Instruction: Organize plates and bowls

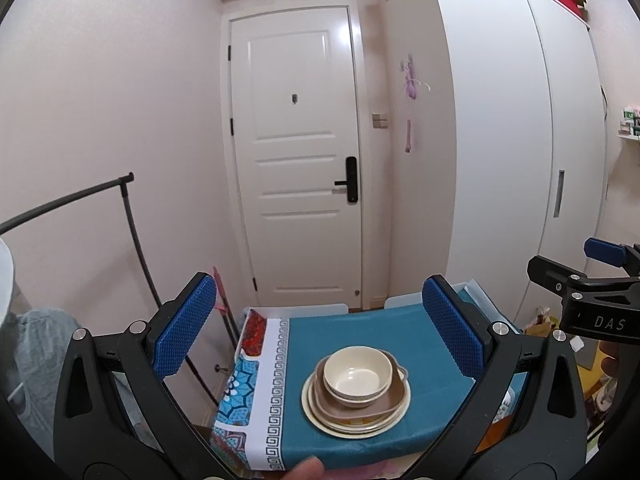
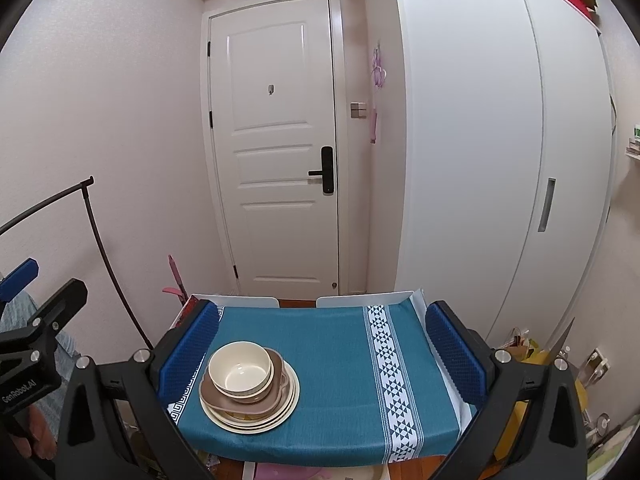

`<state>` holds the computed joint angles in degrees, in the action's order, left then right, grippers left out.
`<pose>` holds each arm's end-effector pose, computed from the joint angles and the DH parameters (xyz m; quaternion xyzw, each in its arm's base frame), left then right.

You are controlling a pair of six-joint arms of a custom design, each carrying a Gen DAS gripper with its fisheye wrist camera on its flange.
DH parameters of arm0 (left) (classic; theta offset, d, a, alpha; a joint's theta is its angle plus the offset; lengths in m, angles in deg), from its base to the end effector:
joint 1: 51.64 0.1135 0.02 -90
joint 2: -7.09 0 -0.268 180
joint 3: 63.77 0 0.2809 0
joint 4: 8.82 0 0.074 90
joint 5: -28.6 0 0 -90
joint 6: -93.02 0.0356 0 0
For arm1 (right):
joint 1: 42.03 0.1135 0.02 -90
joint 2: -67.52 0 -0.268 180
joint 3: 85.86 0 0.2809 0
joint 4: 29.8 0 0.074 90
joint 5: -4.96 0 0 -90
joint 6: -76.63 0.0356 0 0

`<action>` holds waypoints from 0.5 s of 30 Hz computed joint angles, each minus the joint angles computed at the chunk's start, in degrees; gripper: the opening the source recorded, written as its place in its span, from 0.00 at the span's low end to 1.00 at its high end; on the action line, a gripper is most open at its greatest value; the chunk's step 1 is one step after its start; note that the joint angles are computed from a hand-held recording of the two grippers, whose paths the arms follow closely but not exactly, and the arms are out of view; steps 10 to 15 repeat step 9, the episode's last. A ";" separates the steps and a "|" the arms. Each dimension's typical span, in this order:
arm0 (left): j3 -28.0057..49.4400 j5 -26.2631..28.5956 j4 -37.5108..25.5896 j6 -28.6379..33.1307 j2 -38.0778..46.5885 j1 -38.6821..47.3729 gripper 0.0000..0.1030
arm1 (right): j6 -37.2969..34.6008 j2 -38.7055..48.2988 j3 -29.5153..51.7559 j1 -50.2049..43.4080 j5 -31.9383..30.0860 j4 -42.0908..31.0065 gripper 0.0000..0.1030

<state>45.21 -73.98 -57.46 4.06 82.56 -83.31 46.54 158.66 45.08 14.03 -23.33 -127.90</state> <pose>0.2525 -0.1467 0.4996 0.1583 0.7761 -0.0757 0.6057 0.1873 0.2222 0.4839 0.1677 0.8207 -0.0627 0.5426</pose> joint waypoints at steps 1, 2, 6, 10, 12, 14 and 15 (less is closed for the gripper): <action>-0.30 -0.44 0.31 0.01 -0.12 -0.13 1.00 | -0.54 -0.06 -0.03 -0.27 -0.15 0.45 1.00; -0.29 -0.58 0.31 -0.07 0.05 -0.03 1.00 | -0.80 -0.12 -0.13 -0.45 -0.29 0.71 1.00; -0.20 -0.27 0.66 0.17 0.90 0.46 1.00 | -1.95 -0.19 -0.69 -1.48 -1.49 2.14 1.00; 0.45 0.52 0.75 0.19 2.06 1.25 1.00 | -2.91 0.02 -0.94 -2.47 -2.50 3.16 1.00; 0.45 0.52 0.75 0.19 2.06 1.25 1.00 | -2.91 0.02 -0.94 -2.47 -2.50 3.16 1.00; 0.45 0.52 0.75 0.19 2.06 1.25 1.00 | -2.91 0.02 -0.94 -2.47 -2.50 3.16 1.00; 0.45 0.52 0.75 0.19 2.06 1.25 1.00 | -2.91 0.02 -0.94 -2.47 -2.50 3.16 1.00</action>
